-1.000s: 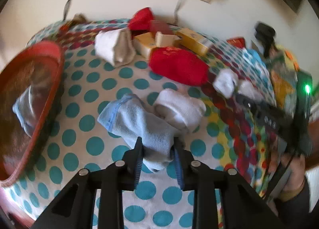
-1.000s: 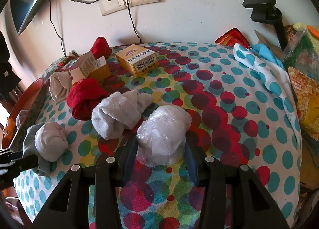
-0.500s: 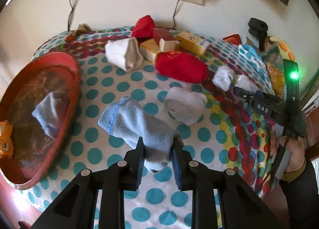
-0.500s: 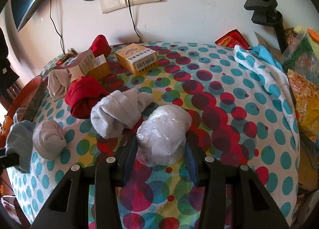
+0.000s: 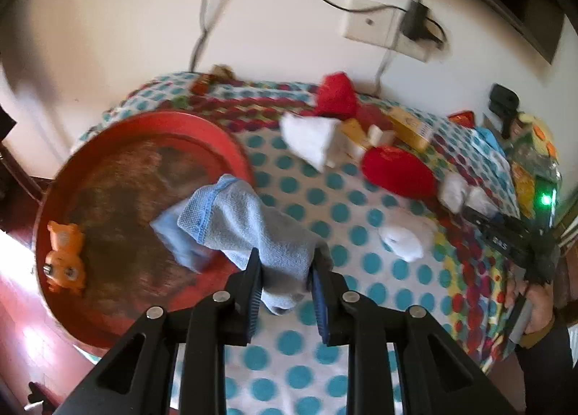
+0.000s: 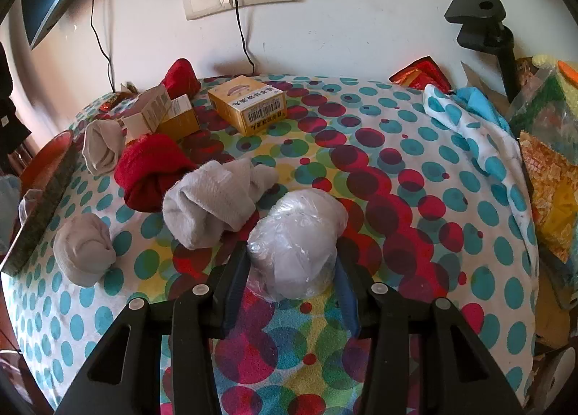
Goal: Organize objects
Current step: 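Carry the light blue sock into the red tray and release it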
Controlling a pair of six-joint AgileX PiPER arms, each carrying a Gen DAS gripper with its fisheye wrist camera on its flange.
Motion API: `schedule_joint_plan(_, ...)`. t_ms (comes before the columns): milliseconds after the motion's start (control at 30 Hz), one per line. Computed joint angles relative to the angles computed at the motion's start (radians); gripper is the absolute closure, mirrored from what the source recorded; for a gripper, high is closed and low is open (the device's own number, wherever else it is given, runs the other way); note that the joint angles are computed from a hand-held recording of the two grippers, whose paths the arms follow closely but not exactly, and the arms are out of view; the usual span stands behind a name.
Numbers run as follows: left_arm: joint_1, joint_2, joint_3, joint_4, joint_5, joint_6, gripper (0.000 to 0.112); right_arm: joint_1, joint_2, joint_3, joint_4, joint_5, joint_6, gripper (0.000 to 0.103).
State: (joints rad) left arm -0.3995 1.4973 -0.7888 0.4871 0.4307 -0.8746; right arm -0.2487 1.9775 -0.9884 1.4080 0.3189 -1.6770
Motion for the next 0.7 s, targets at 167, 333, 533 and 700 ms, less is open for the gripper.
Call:
schedule_joint_plan(167,0.123,-0.036,0.009,0.016,0.017,0.058,0.087,0.007,-0.002,0.002,0.002,-0.013,-0.005,0.06)
schedule_joint_plan(333,0.266,-0.005,-0.005,-0.043,0.008,0.178,0.087,0.024,-0.005,0.006,0.005,-0.042,-0.01,0.06)
schedule_joint_plan(533,0.418,0.06,-0.046,-0.108,-0.011,0.335,0.087,0.029,-0.007,0.007,0.004,-0.053,-0.01,0.06)
schedule_joint_plan(700,0.547,0.146,-0.105,-0.147,-0.016,0.415,0.087,0.032,-0.006,0.006,0.003,-0.058,-0.011,0.06)
